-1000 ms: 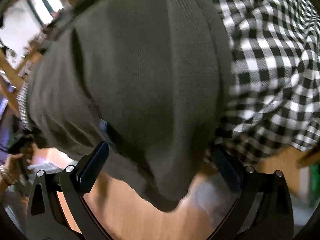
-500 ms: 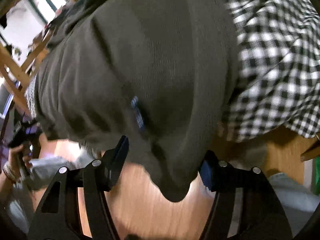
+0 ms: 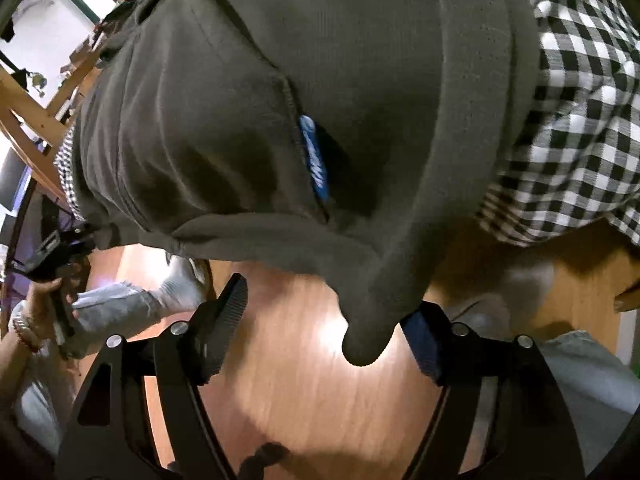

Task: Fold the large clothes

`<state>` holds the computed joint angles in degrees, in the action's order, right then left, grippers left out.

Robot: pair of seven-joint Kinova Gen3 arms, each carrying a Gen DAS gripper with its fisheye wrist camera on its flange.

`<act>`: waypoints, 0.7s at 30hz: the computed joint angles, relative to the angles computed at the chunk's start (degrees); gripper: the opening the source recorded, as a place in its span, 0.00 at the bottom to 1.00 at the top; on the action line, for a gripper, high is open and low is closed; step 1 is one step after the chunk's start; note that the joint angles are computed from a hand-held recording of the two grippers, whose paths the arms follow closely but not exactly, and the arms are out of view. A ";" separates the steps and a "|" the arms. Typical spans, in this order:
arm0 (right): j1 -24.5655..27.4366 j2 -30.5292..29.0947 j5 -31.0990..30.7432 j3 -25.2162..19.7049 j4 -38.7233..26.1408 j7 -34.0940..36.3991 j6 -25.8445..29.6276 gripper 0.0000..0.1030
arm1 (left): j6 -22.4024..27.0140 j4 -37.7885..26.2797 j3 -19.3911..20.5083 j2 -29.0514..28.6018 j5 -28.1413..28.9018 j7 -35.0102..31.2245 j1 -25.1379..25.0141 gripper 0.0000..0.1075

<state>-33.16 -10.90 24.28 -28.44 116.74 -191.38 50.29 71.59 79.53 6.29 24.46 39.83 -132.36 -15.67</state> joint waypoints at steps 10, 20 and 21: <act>1.34 -3.26 -1.30 0.14 1.00 0.33 -5.02 0.11 | 6.64 -5.39 0.93 1.32 1.90 3.64 -2.11 0.11; 10.67 -17.54 -6.72 -6.99 3.99 -4.29 -14.31 0.08 | 22.47 -12.97 1.51 4.03 13.09 9.11 -10.74 0.09; 12.64 -19.93 -7.20 -7.85 4.88 -5.51 -15.68 0.08 | 24.15 -13.92 1.89 4.25 14.56 8.98 -11.89 0.08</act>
